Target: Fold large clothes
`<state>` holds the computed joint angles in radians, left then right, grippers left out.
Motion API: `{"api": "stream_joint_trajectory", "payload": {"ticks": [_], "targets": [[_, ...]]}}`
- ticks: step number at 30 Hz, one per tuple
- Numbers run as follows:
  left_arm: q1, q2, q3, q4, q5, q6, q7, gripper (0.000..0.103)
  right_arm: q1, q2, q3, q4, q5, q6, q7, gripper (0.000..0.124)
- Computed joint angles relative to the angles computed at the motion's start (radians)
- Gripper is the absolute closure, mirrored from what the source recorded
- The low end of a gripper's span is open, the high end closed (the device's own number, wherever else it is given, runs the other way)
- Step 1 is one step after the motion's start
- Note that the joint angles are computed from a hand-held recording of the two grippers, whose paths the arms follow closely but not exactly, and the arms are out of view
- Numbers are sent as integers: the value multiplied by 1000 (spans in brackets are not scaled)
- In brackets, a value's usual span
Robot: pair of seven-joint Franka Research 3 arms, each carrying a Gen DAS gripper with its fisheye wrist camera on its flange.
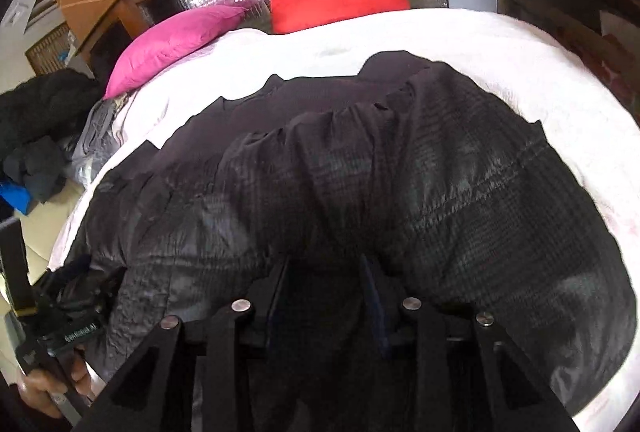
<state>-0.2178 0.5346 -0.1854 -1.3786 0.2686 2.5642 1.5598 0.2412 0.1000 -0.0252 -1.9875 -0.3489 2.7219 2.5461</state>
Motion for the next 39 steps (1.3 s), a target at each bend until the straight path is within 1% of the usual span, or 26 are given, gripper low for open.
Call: {"api": "stream_joint_trajectory", "payload": {"ticks": [2, 5, 8, 9, 10, 11, 12, 13, 14, 15, 17, 18, 19, 20, 22, 24, 26, 27, 29, 31, 32, 33, 34, 35, 37, 39], "targets": [[7, -31, -1, -44, -1, 28, -3, 3, -7, -13, 5, -15, 38, 18, -27, 86], [12, -90, 4, -128, 31, 87, 18, 3, -32, -54, 24, -76, 210, 89, -142, 84], [3, -154, 39, -220, 114, 199, -2, 3, -47, -108, 34, -142, 346, 151, -230, 83], [-3, -174, 57, -250, 150, 241, -28, 3, -52, -128, 36, -167, 354, 180, -230, 72], [-5, -189, 68, -270, 177, 271, -48, 3, -64, -152, 40, -196, 318, 213, -192, 65], [1, -205, 71, -292, 192, 299, -59, 3, -80, -173, 47, -224, 287, 245, -161, 65], [24, -219, 50, -310, 170, 312, -38, 3, -96, -194, 55, -250, 270, 277, -143, 65], [61, -228, 9, -323, 115, 312, 15, 3, -105, -213, 58, -273, 285, 300, -154, 65], [86, -234, -22, -333, 68, 307, 60, 3, -113, -227, 62, -287, 304, 304, -167, 65], [103, -235, -45, -334, 27, 286, 102, 3, -130, -233, 74, -287, 301, 283, -164, 65], [71, -211, -21, -293, 41, 199, 91, 3, -182, -235, 114, -268, 225, 177, -93, 65], [56, -190, -12, -264, 49, 143, 86, 3, -177, -224, 109, -256, 240, 136, -97, 68], [61, -165, -22, -232, 17, 94, 102, 3, -153, -207, 88, -247, 313, 114, -145, 73], [65, -151, -29, -210, -11, 74, 106, 3, -143, -198, 78, -242, 348, 103, -167, 75], [79, -143, -44, -182, -66, 49, 129, 3, -137, -207, 69, -247, 360, 113, -185, 79], [80, -144, -41, -177, -80, 68, 140, 3, -126, -224, 58, -266, 418, 142, -219, 79], [83, -156, -36, -194, -86, 117, 141, 3, -106, -241, 39, -287, 523, 174, -288, 79], [100, -159, -50, -199, -113, 143, 165, 3, -108, -253, 39, -299, 542, 192, -301, 78], [139, -160, -83, -199, -185, 180, 221, 3, -146, -282, 64, -331, 503, 238, -265, 75], [211, -152, -148, -177, -319, 180, 318, 3, -188, -316, 87, -371, 469, 290, -229, 59], [234, -141, -170, -157, -378, 166, 354, 3, -193, -326, 82, -385, 482, 311, -236, 55], [261, -123, -192, -123, -444, 138, 389, 3, -193, -332, 74, -401, 502, 335, -246, 50], [279, -97, -203, -76, -498, 95, 409, 3, -193, -336, 68, -413, 525, 351, -254, 49], [287, -83, -205, -47, -537, 59, 419, 3, -178, -342, 46, -420, 561, 351, -280, 49], [296, -30, -196, 49, -601, -41, 411, 3, -125, -346, -18, -422, 655, 327, -370, 48], [291, 27, -177, 150, -632, -143, 380, 3, -78, -342, -67, -420, 753, 314, -467, 48]]}}
